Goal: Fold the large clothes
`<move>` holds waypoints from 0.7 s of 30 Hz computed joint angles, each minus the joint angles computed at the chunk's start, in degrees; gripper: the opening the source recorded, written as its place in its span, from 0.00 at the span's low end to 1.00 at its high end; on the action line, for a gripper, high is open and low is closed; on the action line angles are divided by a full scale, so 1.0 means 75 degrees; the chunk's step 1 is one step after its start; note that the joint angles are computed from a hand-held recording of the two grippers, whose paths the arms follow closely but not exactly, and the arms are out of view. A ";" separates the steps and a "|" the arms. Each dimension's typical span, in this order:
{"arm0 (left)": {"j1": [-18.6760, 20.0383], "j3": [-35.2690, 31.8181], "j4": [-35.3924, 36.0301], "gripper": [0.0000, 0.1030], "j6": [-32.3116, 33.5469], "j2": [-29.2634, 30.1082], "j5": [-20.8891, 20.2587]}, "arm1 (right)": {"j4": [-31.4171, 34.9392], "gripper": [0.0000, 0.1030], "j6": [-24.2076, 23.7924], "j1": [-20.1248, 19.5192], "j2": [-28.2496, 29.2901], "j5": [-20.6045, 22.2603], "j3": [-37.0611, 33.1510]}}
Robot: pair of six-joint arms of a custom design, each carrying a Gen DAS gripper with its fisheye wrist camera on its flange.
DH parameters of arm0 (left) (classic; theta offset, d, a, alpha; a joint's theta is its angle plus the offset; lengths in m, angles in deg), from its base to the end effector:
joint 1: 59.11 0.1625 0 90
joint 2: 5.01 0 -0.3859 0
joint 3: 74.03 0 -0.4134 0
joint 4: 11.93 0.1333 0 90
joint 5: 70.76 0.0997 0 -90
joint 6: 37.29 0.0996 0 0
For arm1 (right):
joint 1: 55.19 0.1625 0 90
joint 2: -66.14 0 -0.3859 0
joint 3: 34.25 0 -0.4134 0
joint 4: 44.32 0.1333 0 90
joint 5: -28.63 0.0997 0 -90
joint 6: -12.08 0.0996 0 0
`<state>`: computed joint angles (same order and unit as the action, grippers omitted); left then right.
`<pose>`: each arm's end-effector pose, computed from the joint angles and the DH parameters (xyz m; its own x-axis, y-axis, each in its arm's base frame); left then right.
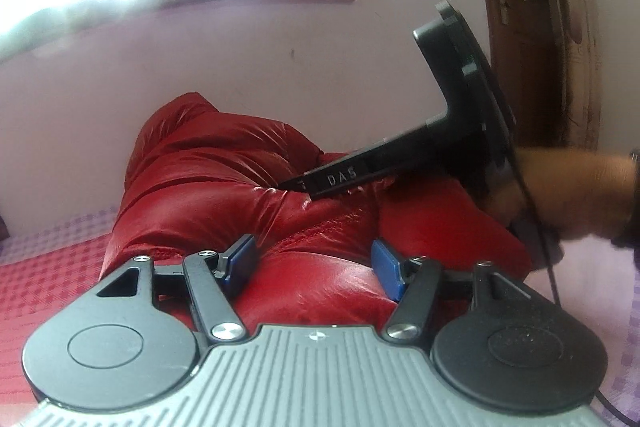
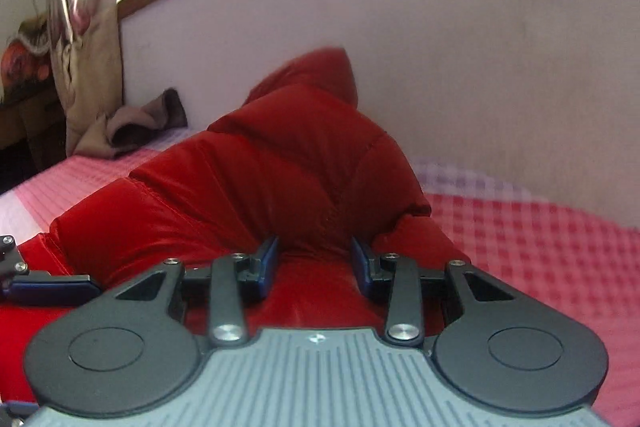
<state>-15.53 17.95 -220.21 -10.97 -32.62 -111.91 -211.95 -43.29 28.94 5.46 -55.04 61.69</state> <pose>-0.3146 -0.5869 0.0106 -0.6125 0.2313 -0.7559 0.7791 0.3386 -0.5277 0.0753 -0.6782 0.2544 -0.6283 -0.5890 0.5082 -0.7768 0.4405 -0.4500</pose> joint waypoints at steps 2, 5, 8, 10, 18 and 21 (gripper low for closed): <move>0.0067 0.0019 0.0020 0.61 0.0019 -0.0021 -0.0070 | -0.0256 0.35 0.0009 -0.0137 0.0026 0.0268 0.0132; 0.0128 0.0071 -0.0031 0.61 0.0045 -0.0042 -0.0139 | -0.0534 0.35 0.0133 -0.0248 0.0097 0.0508 0.0225; 0.0159 0.0090 -0.0103 0.61 0.0125 -0.0036 -0.0178 | -0.0746 0.35 -0.0066 -0.0281 0.0129 0.0513 0.0296; 0.0158 0.0086 -0.0106 0.61 0.0132 -0.0027 -0.0182 | -0.0658 0.35 -0.0095 -0.0311 0.0132 0.0544 0.0252; 0.0144 -0.0030 0.0285 0.64 0.0028 -0.0027 -0.0094 | -0.0648 0.36 0.0056 -0.0358 0.0172 0.0660 0.0219; 0.0147 -0.0084 0.0394 0.67 0.0153 0.0001 -0.0080 | 0.0156 0.39 0.0330 -0.0068 -0.0017 0.0086 -0.0119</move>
<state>-14.43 17.32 -217.25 -9.82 -32.61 -112.51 -210.78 -40.81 28.43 5.33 -54.39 60.80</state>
